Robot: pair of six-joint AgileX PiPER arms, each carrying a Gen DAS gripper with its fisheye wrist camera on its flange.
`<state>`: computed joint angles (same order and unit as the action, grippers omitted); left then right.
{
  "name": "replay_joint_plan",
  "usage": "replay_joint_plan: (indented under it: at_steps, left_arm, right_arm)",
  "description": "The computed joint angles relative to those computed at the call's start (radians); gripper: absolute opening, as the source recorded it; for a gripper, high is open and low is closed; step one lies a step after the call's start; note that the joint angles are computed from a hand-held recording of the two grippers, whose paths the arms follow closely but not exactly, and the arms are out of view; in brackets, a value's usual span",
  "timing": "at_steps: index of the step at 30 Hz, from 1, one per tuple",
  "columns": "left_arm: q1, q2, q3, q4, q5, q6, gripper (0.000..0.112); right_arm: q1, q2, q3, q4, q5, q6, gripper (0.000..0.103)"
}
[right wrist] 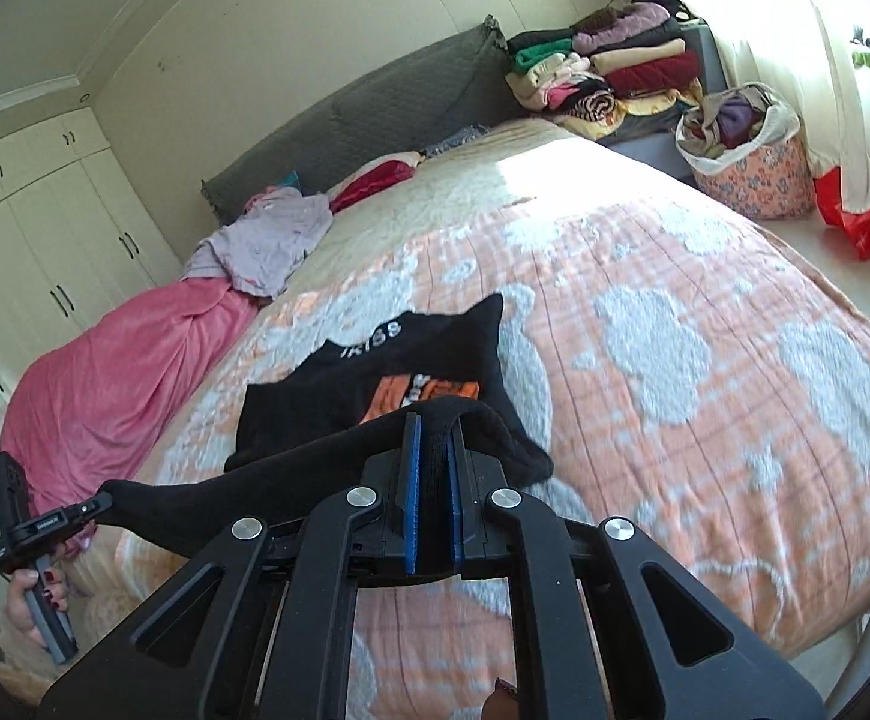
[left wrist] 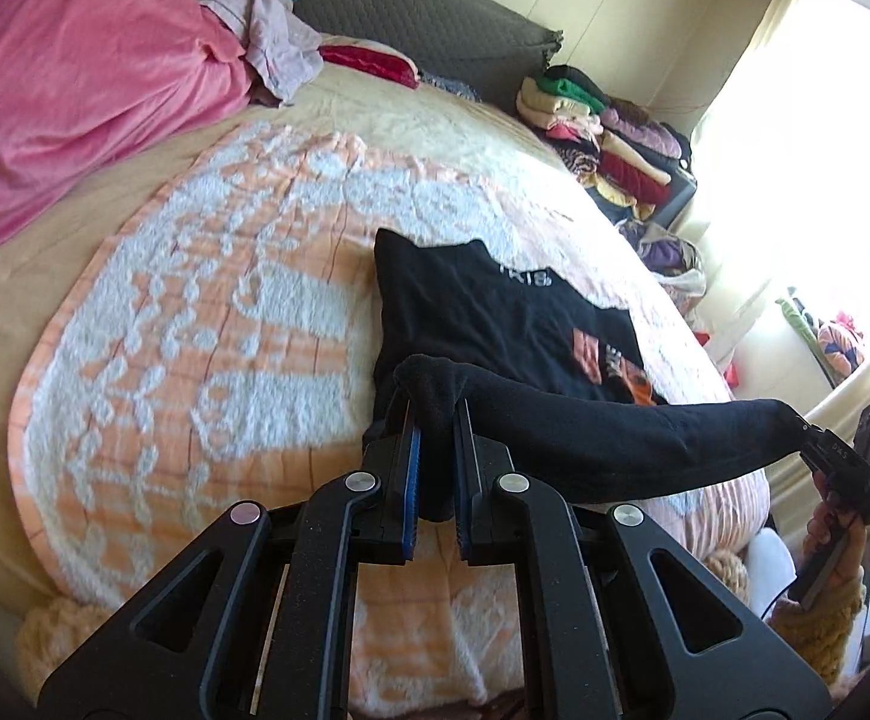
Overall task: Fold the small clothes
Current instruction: 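Lift the hem and fold it toward the collar, then open both tools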
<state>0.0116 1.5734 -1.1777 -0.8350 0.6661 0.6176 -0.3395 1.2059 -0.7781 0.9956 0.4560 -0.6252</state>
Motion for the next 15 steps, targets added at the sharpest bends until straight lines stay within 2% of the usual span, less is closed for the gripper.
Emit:
replay_joint_plan:
  at_steps: [3,15]
  left_arm:
    - [-0.016,0.028,-0.043,0.008,-0.022,-0.026,0.003]
    - [-0.078,0.167,-0.272,0.145,-0.08,-0.186,0.003]
  right_arm:
    - [-0.001,0.055,-0.062,0.004,-0.003,-0.01,0.007]
    - [0.074,0.251,-0.296,-0.205,-0.076,0.166,0.007]
